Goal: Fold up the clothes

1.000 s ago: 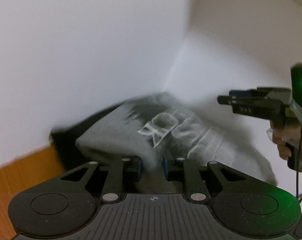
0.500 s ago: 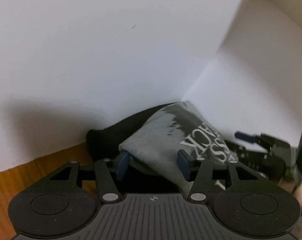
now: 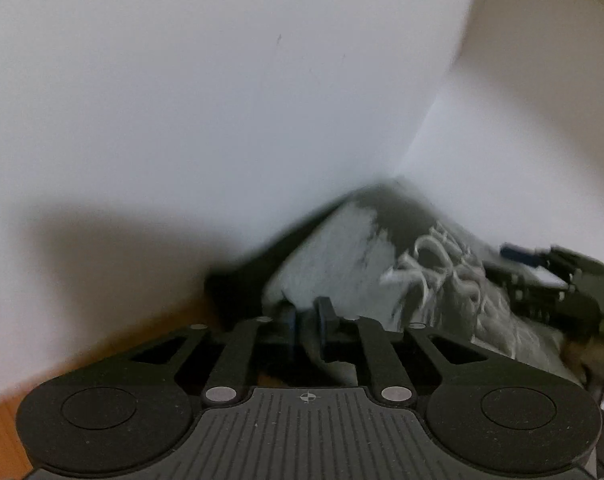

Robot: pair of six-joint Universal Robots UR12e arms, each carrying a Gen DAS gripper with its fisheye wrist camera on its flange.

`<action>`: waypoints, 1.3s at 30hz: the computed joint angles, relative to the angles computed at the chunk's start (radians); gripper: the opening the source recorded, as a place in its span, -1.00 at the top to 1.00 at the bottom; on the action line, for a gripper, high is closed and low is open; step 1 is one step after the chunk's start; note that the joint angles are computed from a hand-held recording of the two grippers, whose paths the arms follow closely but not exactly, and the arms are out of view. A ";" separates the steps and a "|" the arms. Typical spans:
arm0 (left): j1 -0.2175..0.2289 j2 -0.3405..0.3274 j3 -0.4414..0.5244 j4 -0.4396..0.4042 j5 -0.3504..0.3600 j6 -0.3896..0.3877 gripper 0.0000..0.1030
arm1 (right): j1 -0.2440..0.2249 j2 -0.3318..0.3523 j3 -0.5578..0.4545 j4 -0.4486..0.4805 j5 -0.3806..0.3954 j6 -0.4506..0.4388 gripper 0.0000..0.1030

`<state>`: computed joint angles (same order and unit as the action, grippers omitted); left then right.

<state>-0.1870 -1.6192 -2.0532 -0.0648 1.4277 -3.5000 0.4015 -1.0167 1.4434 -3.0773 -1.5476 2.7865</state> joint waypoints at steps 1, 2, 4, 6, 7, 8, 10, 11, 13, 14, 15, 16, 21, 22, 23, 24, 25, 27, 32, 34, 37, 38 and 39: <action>-0.003 0.001 -0.011 0.031 0.012 -0.002 0.73 | -0.001 0.000 0.001 -0.008 0.003 0.004 -0.02; -0.009 0.004 -0.011 0.041 0.034 -0.009 0.62 | -0.003 0.000 0.004 -0.015 0.006 0.007 -0.02; -0.020 0.012 -0.010 0.062 0.057 0.006 0.59 | -0.007 -0.007 0.015 -0.029 0.003 0.008 -0.02; -0.034 0.020 -0.012 0.106 0.088 0.049 0.58 | -0.014 -0.026 0.046 -0.056 -0.005 0.028 0.00; -0.040 0.014 -0.001 0.109 0.080 0.075 0.58 | -0.019 -0.050 0.076 -0.061 0.001 0.052 0.00; -0.046 0.008 0.011 0.110 0.071 0.102 0.58 | -0.026 -0.073 0.104 -0.063 0.009 0.075 0.04; -0.056 -0.011 0.037 0.101 0.054 0.138 0.30 | -0.045 -0.105 0.149 -0.055 0.023 0.120 0.26; -0.061 -0.024 0.054 0.079 0.051 0.145 0.30 | -0.053 -0.120 0.171 -0.052 0.021 0.140 0.33; -0.071 -0.056 0.087 0.043 0.069 0.151 0.31 | -0.075 -0.158 0.221 -0.047 0.035 0.183 0.36; -0.073 -0.067 0.097 0.024 0.077 0.154 0.31 | -0.085 -0.167 0.235 -0.046 0.040 0.198 0.36; -0.073 -0.078 0.108 -0.008 0.086 0.157 0.31 | -0.094 -0.175 0.248 -0.046 0.049 0.212 0.36; -0.073 -0.088 0.118 -0.041 0.096 0.160 0.32 | -0.096 -0.179 0.256 -0.050 0.055 0.223 0.36; -0.084 -0.098 0.120 -0.035 0.112 0.166 0.18 | -0.077 -0.190 0.280 -0.096 0.010 0.251 0.30; -0.089 -0.093 0.121 -0.039 0.121 0.159 0.07 | -0.071 -0.197 0.285 -0.106 0.020 0.267 0.26; -0.095 -0.091 0.121 -0.033 0.130 0.158 -0.23 | -0.065 -0.203 0.290 -0.116 0.030 0.283 0.13; -0.100 -0.086 0.118 -0.021 0.140 0.160 -0.46 | -0.057 -0.209 0.295 -0.126 0.039 0.296 0.06; -0.104 -0.073 0.108 -0.012 0.138 0.166 -0.50 | -0.046 -0.216 0.303 -0.135 0.049 0.303 0.06; -0.112 -0.046 0.089 0.005 0.135 0.176 -0.55 | -0.023 -0.229 0.317 -0.153 0.069 0.317 0.01; -0.120 0.041 0.034 -0.007 0.136 0.194 -0.99 | 0.053 -0.268 0.355 -0.171 0.092 0.343 -0.56; -0.125 0.081 0.002 -0.007 0.137 0.209 -1.00 | 0.086 -0.277 0.360 -0.161 0.094 0.371 -0.69; -0.127 0.147 -0.047 -0.029 0.138 0.219 -1.00 | 0.133 -0.271 0.351 -0.140 0.096 0.420 -0.85; -0.125 0.181 -0.068 -0.046 0.136 0.224 -1.00 | 0.148 -0.273 0.352 -0.128 0.088 0.426 -0.89; -0.120 0.205 -0.088 -0.051 0.131 0.229 -1.00 | 0.164 -0.280 0.359 -0.115 0.075 0.426 -0.91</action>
